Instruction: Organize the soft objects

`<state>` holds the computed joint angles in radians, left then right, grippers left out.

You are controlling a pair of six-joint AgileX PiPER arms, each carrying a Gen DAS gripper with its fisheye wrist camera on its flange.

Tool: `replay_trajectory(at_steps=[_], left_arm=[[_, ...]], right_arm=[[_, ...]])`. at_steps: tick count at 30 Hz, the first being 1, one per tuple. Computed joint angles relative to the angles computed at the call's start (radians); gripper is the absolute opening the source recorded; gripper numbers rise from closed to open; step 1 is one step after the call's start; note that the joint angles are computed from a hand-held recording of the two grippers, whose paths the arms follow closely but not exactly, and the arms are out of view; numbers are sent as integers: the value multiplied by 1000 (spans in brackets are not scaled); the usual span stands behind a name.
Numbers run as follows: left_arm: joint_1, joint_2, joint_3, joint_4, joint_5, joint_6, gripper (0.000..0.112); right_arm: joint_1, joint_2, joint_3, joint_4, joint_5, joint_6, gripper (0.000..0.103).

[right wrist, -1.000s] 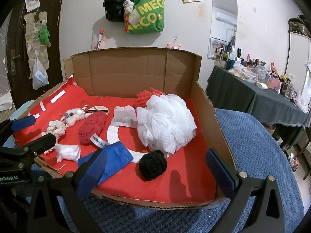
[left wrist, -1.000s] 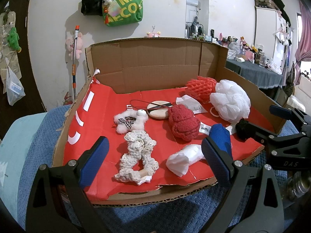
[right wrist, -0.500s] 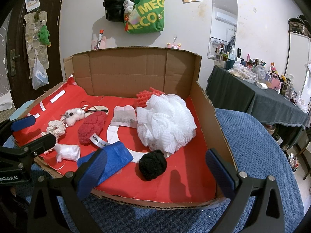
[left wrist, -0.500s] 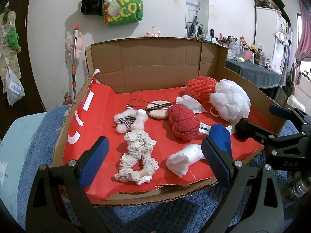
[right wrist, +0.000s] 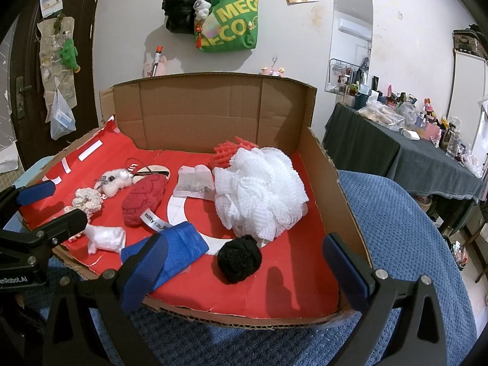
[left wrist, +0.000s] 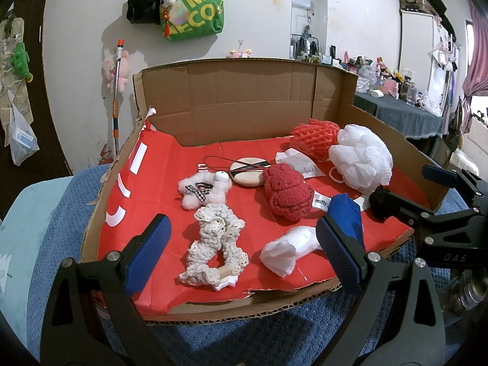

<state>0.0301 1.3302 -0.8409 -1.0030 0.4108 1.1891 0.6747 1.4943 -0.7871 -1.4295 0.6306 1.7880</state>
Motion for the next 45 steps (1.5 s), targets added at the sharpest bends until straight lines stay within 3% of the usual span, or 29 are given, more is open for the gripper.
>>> replay_trajectory(at_steps=[28, 33, 36, 40, 45], left_arm=[[3, 1, -2, -6, 2, 3, 97], [15, -31, 38, -106, -28, 82, 97], [28, -84, 50, -61, -54, 23, 97], [120, -197, 55, 17, 18, -68, 97], [280, -322, 46, 33, 215, -84, 97]], right_arm=[[1, 4, -9, 13, 2, -17, 103], [-3, -11, 8, -14, -11, 10, 103], [7, -59, 50, -56, 11, 54, 103], [76, -172, 84, 1, 121, -12, 103], [197, -326, 93, 122, 272, -132, 103]])
